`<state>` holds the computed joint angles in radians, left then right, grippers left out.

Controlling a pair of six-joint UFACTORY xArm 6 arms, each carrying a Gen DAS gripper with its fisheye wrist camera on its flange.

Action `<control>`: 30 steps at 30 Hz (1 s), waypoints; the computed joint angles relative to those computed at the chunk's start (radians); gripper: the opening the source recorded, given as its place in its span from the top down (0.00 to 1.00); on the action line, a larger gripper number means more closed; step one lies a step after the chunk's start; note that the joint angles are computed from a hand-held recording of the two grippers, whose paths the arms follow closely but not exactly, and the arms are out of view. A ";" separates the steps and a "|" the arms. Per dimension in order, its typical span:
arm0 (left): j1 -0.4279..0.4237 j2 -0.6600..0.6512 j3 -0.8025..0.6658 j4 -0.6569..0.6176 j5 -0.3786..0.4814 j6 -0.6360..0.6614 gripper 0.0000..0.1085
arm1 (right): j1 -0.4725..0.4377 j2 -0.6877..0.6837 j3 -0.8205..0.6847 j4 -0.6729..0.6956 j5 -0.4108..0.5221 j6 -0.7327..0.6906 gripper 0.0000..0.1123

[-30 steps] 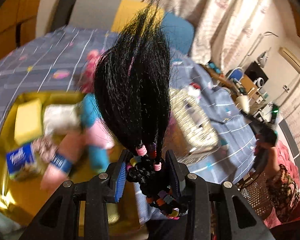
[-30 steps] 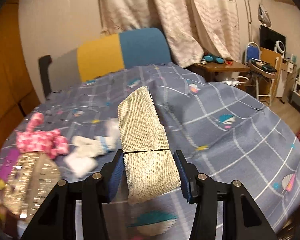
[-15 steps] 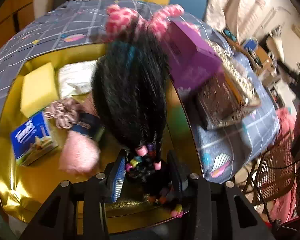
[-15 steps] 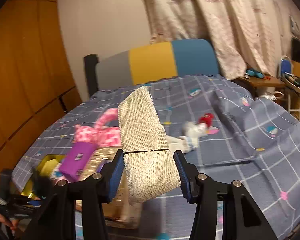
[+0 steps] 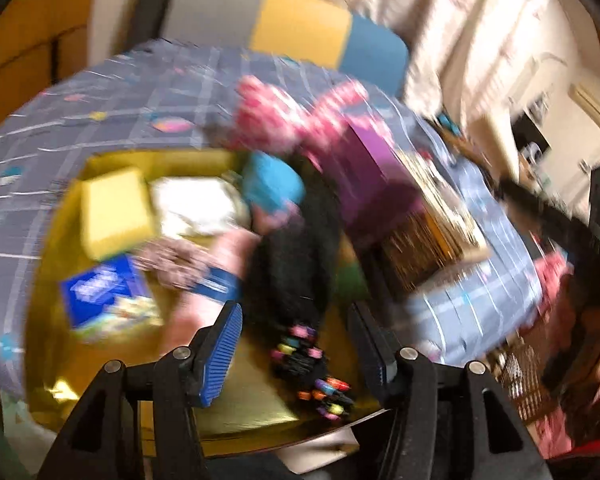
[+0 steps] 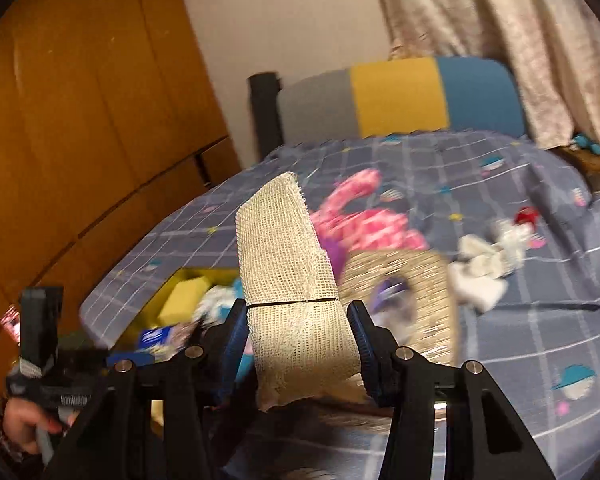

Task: Organize soft objects
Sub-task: 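Release the doll into the tray with the left tool while the right tool holds the beige bundle above it, then lower the beige rolled bundle into the tray and open the right tool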

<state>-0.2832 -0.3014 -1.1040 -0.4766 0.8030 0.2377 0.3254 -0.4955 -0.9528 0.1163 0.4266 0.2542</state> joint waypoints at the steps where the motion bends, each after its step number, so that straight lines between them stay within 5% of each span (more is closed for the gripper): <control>1: 0.017 -0.015 0.010 -0.004 -0.009 -0.008 0.48 | 0.022 0.016 -0.009 0.021 0.004 -0.012 0.55; 7: 0.124 -0.073 0.062 -0.029 -0.084 -0.080 0.48 | 0.124 0.100 -0.067 0.109 0.030 -0.098 0.55; 17: 0.249 -0.129 0.122 -0.072 -0.139 -0.124 0.48 | 0.285 0.346 -0.303 0.209 0.212 -0.307 0.55; 30: 0.333 -0.175 0.175 -0.138 -0.156 -0.106 0.48 | 0.340 0.637 -0.616 0.238 0.430 -0.423 0.54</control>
<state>0.0501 -0.4768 -0.9287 -0.6149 0.6475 0.1316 0.6651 0.1416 -1.5684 0.3545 0.8562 -0.1683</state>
